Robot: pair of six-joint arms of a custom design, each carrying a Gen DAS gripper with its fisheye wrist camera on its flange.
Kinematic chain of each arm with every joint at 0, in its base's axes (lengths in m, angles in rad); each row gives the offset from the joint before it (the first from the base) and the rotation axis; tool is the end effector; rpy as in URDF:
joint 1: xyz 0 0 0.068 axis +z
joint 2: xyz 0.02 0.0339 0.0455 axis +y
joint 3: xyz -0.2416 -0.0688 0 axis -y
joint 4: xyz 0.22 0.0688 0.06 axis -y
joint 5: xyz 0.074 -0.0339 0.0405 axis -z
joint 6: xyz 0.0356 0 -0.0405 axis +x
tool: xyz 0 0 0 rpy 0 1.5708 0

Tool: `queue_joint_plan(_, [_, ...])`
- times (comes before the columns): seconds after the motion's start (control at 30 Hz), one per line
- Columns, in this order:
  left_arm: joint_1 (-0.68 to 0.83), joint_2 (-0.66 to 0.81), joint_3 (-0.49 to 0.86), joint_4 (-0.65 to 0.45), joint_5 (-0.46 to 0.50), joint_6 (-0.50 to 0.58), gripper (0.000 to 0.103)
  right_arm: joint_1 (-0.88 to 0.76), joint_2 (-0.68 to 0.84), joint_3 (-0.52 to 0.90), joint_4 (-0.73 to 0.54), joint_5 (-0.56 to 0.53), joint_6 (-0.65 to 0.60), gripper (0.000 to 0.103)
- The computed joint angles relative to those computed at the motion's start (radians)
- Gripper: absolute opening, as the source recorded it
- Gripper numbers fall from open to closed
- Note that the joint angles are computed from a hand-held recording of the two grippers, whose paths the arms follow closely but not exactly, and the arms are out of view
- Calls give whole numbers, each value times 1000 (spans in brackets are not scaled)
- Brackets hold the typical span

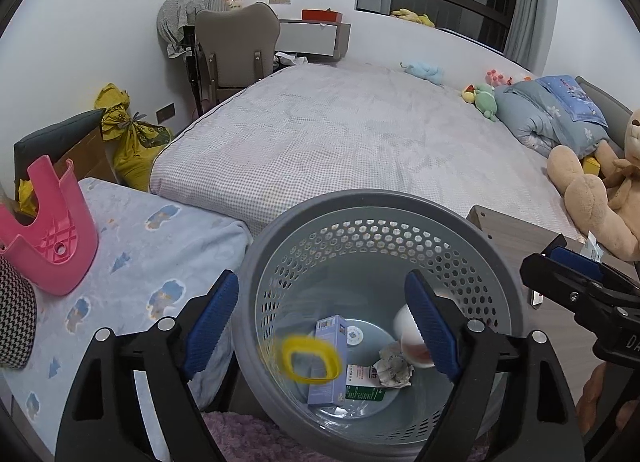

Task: Collect trash
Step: 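Open both grippers to drop the cup and yellow lid into the wastebasket, then move both grippers back to the table toward the snack packets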

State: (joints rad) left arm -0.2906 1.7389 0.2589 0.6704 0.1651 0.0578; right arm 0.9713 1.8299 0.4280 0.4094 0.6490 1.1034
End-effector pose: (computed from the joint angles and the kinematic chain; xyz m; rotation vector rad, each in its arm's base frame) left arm 0.2047 -0.0673 0.0590 0.4915 2.3368 -0.3070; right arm 0.1498 0.1810 0.0545 0.3811 2.2774 0.1955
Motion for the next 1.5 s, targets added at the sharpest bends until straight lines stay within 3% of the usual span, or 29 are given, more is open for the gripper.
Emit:
queue_joint_plan(0.77, [-21, -77, -52, -12, -42, -14, 81, 35, -12, -24, 9, 6, 27, 94])
queue_joint_plan(1.13, [-55, -71, -88, 45, -110, -20, 81, 49, -11, -17, -13, 13, 44, 94])
queue_joint_plan(1.5, [-147, -66, -118, 80, -179, -56, 81, 128, -40, -61, -103, 70, 195, 94])
